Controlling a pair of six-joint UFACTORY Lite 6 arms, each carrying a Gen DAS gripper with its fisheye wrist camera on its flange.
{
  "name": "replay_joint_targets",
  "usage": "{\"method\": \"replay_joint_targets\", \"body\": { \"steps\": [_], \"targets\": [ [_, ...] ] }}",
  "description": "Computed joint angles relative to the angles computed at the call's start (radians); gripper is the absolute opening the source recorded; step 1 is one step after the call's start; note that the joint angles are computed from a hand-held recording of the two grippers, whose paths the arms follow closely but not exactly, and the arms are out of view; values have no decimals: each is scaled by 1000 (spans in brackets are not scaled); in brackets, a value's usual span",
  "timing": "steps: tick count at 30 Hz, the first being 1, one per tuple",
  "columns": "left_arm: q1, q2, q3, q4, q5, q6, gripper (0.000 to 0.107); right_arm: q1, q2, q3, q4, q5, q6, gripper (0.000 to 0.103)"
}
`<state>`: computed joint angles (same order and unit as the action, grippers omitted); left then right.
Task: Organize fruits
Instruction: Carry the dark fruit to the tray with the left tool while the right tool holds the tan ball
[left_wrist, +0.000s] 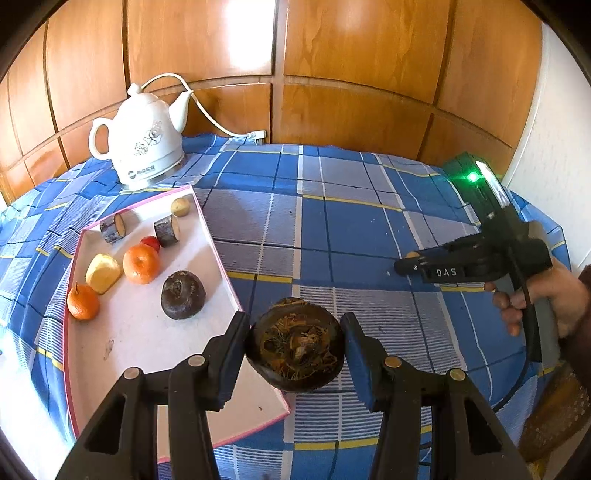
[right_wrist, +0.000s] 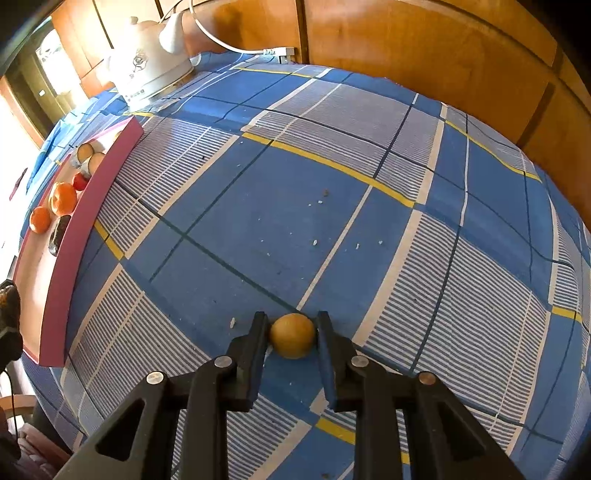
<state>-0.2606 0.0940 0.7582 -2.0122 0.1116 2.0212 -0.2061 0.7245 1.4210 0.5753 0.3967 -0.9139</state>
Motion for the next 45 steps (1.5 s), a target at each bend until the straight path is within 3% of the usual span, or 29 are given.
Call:
{"method": "replay_joint_targets", "body": {
  "steps": [6, 11, 16, 27, 34, 39, 41, 45],
  "targets": [
    [-3, 17, 2, 35, 0, -34, 51, -22, 51, 85, 84, 122, -16, 55],
    [21, 24, 4, 94, 12, -93, 51, -111, 106, 196, 234, 277, -11, 55],
    [42, 49, 19, 168, 24, -175, 51, -155, 125, 243, 257, 310, 53, 55],
    [51, 81, 41, 214, 29, -232, 51, -101, 126, 216, 106, 208, 137, 55],
    [70, 84, 46, 227, 42, -242, 51, -73, 107, 179, 25, 109, 147, 24],
    [122, 77, 50, 233, 47, -248, 51, -4, 43, 69, -144, -29, 188, 25],
    [157, 80, 63, 320, 49, -325, 51, 15, 21, 28, -200, -82, 220, 25],
    [267, 88, 76, 374, 57, -372, 51, 18, 17, 17, -219, -100, 229, 24]
  ]
}}
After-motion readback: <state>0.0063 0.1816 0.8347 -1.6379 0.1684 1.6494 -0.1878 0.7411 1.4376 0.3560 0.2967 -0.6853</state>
